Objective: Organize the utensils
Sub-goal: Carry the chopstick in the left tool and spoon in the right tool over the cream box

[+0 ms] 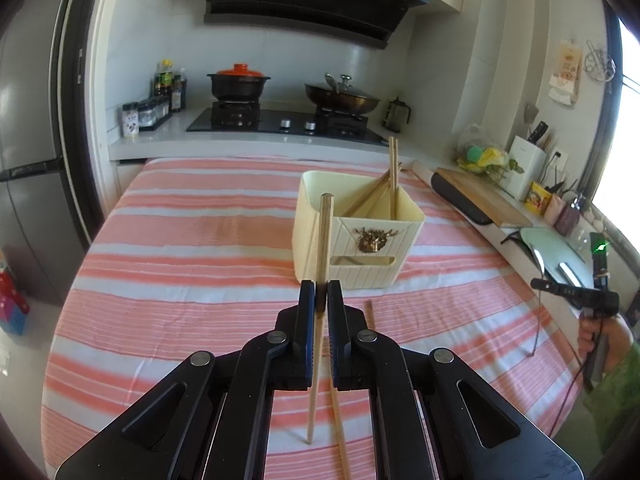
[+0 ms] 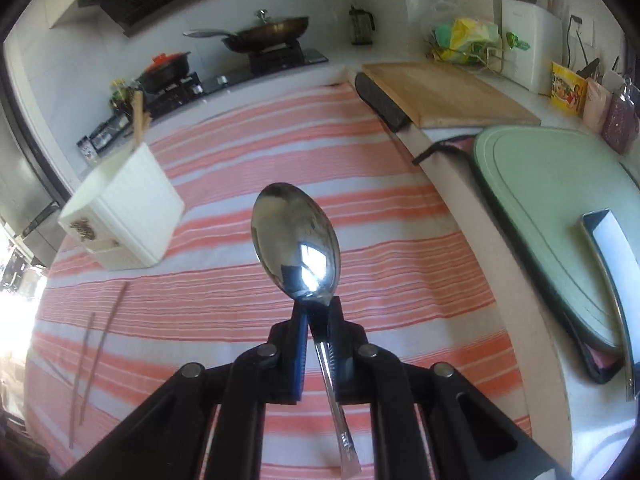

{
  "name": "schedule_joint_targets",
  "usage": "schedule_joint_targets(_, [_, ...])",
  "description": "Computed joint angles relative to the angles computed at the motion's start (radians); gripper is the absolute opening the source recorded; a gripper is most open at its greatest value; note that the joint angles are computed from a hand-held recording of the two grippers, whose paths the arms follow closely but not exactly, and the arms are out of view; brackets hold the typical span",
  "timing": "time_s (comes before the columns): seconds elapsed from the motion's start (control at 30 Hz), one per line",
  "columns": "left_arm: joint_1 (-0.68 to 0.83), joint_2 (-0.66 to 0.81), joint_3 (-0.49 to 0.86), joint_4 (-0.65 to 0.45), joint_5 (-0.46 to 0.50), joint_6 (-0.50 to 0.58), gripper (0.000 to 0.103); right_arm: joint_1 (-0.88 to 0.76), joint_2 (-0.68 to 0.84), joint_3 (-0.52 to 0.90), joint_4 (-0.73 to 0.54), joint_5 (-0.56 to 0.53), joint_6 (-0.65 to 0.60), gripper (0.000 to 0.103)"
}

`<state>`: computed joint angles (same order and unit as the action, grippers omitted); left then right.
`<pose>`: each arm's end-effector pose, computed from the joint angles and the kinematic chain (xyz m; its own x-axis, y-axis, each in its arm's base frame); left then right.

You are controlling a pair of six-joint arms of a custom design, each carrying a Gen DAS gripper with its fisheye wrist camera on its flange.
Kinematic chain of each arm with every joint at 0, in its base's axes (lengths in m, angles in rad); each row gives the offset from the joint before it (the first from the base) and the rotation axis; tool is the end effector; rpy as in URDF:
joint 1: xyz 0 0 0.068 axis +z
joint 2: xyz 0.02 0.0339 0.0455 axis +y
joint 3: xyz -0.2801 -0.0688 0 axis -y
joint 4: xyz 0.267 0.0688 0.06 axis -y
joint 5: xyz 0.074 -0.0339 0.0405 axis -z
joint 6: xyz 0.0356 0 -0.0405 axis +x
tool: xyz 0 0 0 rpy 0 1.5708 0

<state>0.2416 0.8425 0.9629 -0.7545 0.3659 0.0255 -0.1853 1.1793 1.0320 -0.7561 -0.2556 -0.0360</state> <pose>0.1757 0.0302 0.3506 -0.5736 -0.1168 -0.8107 0.0711 0.9789 -0.1914 0.2505 -0.0378 0.3074 -0.7724 0.1094 -0.6257 -0.0034 0.9844 0.1762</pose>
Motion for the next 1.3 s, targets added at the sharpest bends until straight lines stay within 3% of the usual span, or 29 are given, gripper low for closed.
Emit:
schedule_joint_targets(0.13, [-0.022, -0.014, -0.003, -0.007, -0.014, -0.003, 0.004, 0.011, -0.131, -0.034, 0.006, -0.057, 0.044, 0.009])
schedule_joint_targets(0.4, [-0.009, -0.025, 0.004, -0.01, 0.012, 0.0, 0.004, 0.089, -0.247, -0.061, 0.063, -0.03, 0.121, 0.003])
schedule_joint_targets(0.93, [0.066, 0.058, 0.127, -0.048, 0.123, 0.017, 0.004, 0.257, -0.179, 0.114, -0.022, -0.016, 0.172, 0.003])
schedule_joint_targets(1.1, [0.042, 0.157, 0.281, -0.058, 0.132, 0.015, 0.004, 0.33, -0.079, 0.232, -0.008, -0.014, 0.201, 0.003])
schedule_joint_targets(1.3, [-0.009, 0.407, 0.618, -0.043, 0.108, -0.052, 0.004, 0.42, 0.165, 0.518, 0.04, -0.016, 0.248, 0.003])
